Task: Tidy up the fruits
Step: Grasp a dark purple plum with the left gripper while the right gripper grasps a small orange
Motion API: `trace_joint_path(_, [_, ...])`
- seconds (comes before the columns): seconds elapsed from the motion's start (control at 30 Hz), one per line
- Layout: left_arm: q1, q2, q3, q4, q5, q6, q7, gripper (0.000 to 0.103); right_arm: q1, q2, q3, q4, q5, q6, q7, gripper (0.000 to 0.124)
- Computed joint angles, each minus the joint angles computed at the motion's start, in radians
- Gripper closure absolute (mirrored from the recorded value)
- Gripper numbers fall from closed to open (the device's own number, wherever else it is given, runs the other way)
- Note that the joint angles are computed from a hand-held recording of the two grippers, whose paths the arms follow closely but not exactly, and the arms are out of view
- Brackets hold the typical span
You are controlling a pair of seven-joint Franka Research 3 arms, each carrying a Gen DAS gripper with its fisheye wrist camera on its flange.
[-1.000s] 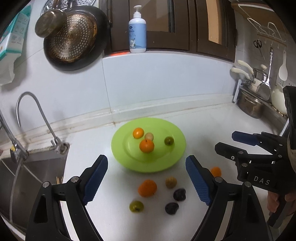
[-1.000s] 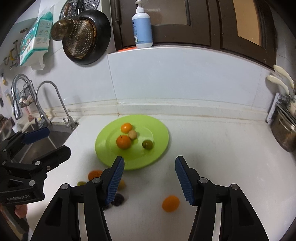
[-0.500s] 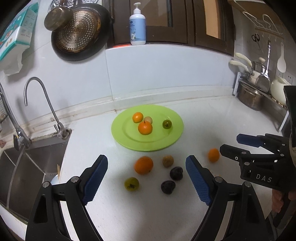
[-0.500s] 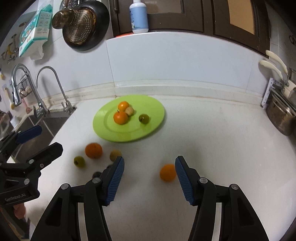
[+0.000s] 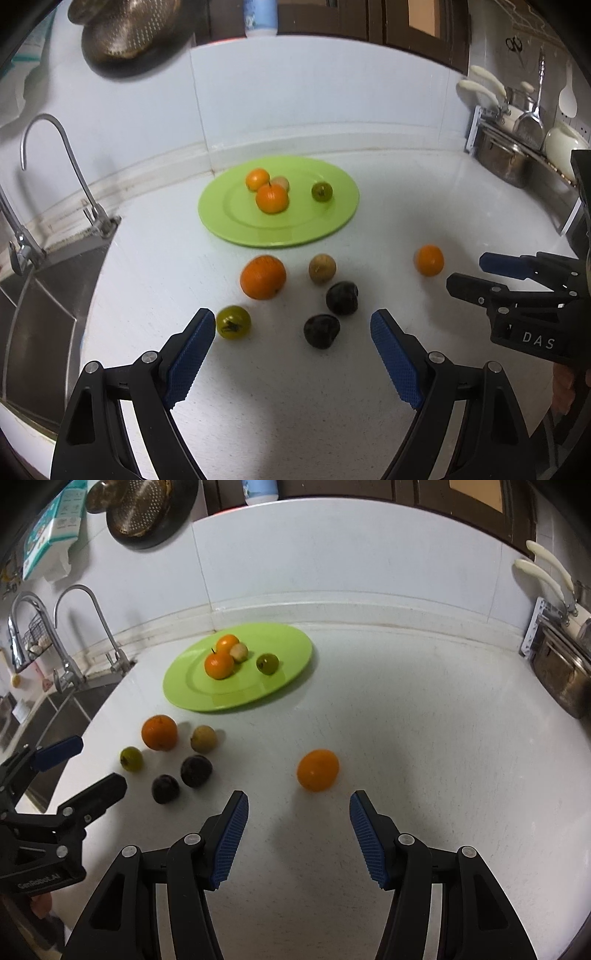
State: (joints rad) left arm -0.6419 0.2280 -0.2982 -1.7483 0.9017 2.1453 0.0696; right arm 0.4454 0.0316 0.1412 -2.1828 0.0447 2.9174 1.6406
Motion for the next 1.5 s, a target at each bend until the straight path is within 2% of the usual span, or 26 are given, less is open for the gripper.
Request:
trace_joint_path(0.23, [0.012,0.033,0.007,0.012,-0.050,0.021,0.033,0.019,-0.001,0.037,-0.003,0.024,0.029,-0.034,-0.035,0.066])
trace_joint_path(0.4, [0.017,0.050,0.014,0.017,-0.077,0.046,0.058,0.026,-0.002,0.064,-0.007,0.047,0.050,-0.050,-0.062,0.066])
trace_joint_path(0.7, [0.034,0.060,0.025,0.008,-0.121,0.111,0.081,0.044,0.001,0.109,-0.011,0.090,0.085,-0.046,-0.111,0.067])
trace_joint_path(1.13, [0.049,0.062,0.033,-0.013,-0.156,0.214,0.109,0.074,0.006,0.167,-0.017,0.154,0.110,-0.066,-0.149,0.081])
trace_joint_path(1.27, [0.044,0.065,0.037,-0.009,-0.151,0.209,0.109,0.074,0.006,0.171,-0.019,0.155,0.115,-0.059,-0.155,0.090])
trace_joint_path(1.5, [0.042,0.053,0.038,-0.022,-0.139,0.212,0.098,0.075,0.004,0.165,-0.011,0.141,0.136,-0.036,-0.173,0.090])
